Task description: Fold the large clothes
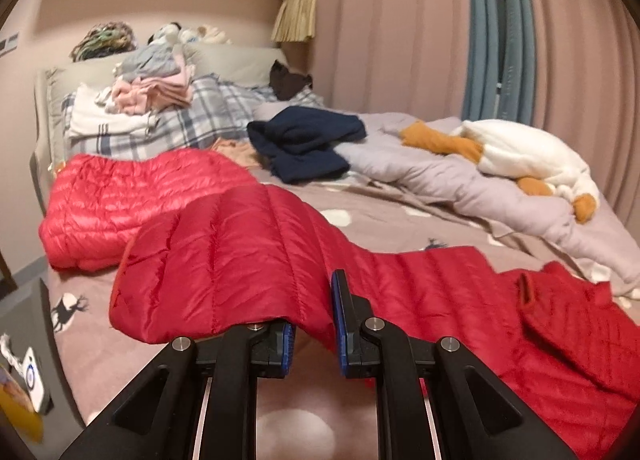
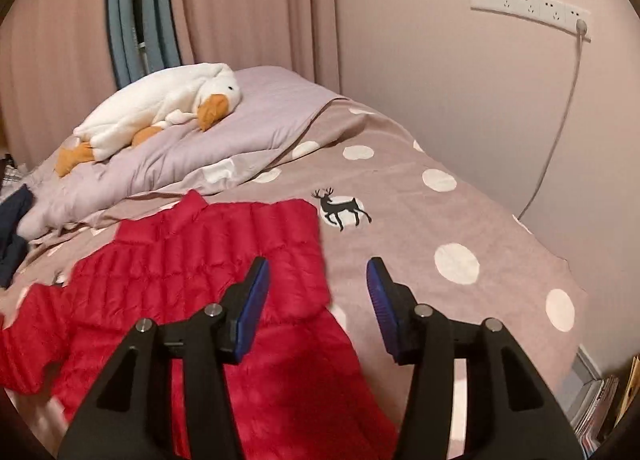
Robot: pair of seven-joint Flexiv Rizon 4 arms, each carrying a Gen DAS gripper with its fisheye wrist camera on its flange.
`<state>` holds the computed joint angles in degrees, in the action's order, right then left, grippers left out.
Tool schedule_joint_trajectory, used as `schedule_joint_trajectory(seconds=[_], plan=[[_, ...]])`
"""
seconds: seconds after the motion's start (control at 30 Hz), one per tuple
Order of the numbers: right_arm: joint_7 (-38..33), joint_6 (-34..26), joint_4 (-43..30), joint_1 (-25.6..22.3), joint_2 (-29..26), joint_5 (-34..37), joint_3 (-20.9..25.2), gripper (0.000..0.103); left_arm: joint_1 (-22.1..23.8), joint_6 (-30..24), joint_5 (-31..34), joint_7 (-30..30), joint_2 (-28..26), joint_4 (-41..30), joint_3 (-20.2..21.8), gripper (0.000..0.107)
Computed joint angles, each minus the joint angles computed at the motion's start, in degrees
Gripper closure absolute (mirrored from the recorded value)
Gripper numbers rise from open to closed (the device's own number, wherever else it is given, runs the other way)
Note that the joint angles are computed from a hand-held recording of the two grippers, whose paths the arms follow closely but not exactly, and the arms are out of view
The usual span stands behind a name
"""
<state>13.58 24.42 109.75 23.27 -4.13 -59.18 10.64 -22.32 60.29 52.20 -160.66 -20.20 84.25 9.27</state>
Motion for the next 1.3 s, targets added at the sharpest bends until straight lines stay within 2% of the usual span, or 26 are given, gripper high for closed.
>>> schedule_joint_trajectory(seconds=[0.07, 0.2, 0.27, 0.37, 0.47, 0.57, 0.6, 0.67, 0.73, 0.83, 0.9, 0.93, 1.0, 1.07, 1.13, 1.17, 1.23, 1.3], plan=[[0.4, 1.0, 2.1, 0.0, 2.9, -2.1, 0.9, 0.053, -0.7, -0.2, 0.8, -1.0, 0.1, -0.5, 0.0, 0.094], [-1.9, -6.5, 1.9, 1.8, 5.1, -4.9, 3.6, 0.051, 0.7, 2.4, -4.0, -2.3, 0.9, 0.4, -1.3, 0.094], [1.2, -3.5, 4.0, 1.2, 6.5, -7.6, 3.7, 0.053, -0.9, 0.0, -3.1, -1.5, 1.3, -0.3, -1.1, 0.094], [7.4, 0.9, 5.8, -0.4, 8.3, -7.1, 3.5, 0.052, -2.7, -5.7, -1.7, 2.0, 1.8, -2.0, -2.1, 0.094], [5.8, 3.9, 6.4, -1.7, 8.5, -9.1, 3.3, 0.052, -3.3, -3.5, 0.7, 4.2, 2.1, -2.9, -3.2, 0.094], [8.8, 9.7, 8.5, -3.4, 10.1, -9.6, 2.9, 0.051, -5.7, -6.9, 3.4, 6.1, 0.2, -6.8, -4.0, 0.094], [10.6, 12.0, 9.8, -4.3, 11.2, -10.5, 2.7, 0.051, -5.8, -6.8, 3.0, 7.4, -0.4, -7.7, -4.5, 0.094], [11.7, 12.6, 10.9, -5.3, 12.6, -11.0, 3.4, 0.051, -5.0, -3.3, -0.4, 11.3, -2.2, -9.3, -6.3, 0.094], [12.2, 12.4, 12.1, -6.2, 13.8, -11.2, 3.9, 0.051, -5.6, -4.0, -4.1, 15.1, -4.1, -11.7, -7.1, 0.094], [14.1, 17.2, 14.9, -8.3, 16.1, -12.1, 3.3, 0.051, -7.8, -4.0, -7.0, 17.9, -6.9, -15.4, -7.5, 0.094], [14.9, 16.7, 15.6, -9.4, 16.7, -11.3, 3.8, 0.051, -8.1, -0.8, -10.1, 20.9, -7.8, -15.6, -8.8, 0.094], [14.7, 16.2, 15.6, -9.7, 16.8, -11.0, 4.1, 0.051, -8.0, 1.1, -11.8, 22.3, -7.9, -15.0, -9.4, 0.091], [13.5, 15.7, 15.5, -10.0, 16.8, -10.7, 4.4, 0.051, -7.2, 4.1, -16.2, 26.7, -7.8, -13.2, -11.4, 0.073], [11.9, 15.9, 15.1, -10.1, 16.5, -10.5, 4.5, 0.051, -6.4, 6.7, -19.8, 30.1, -7.6, -11.3, -12.5, 0.031], [10.5, 15.8, 14.7, -10.0, 16.1, -10.4, 4.6, 0.048, -8.2, 9.1, -19.3, 28.2, -6.7, -9.8, -9.8, 0.027], [9.9, 16.0, 14.6, -10.0, 15.9, -10.5, 4.6, 0.046, -11.0, 8.7, -16.3, 24.5, -6.2, -10.2, -6.0, 0.027], [9.5, 16.6, 14.4, -10.0, 15.7, -11.0, 4.5, 0.043, -14.9, 7.6, -12.4, 20.9, -5.7, -10.8, -1.4, 0.027], [9.5, 16.8, 14.0, -9.9, 15.3, -11.1, 4.4, 0.04, -15.6, 6.4, -10.3, 20.7, -4.4, -9.8, 0.0, 0.027]])
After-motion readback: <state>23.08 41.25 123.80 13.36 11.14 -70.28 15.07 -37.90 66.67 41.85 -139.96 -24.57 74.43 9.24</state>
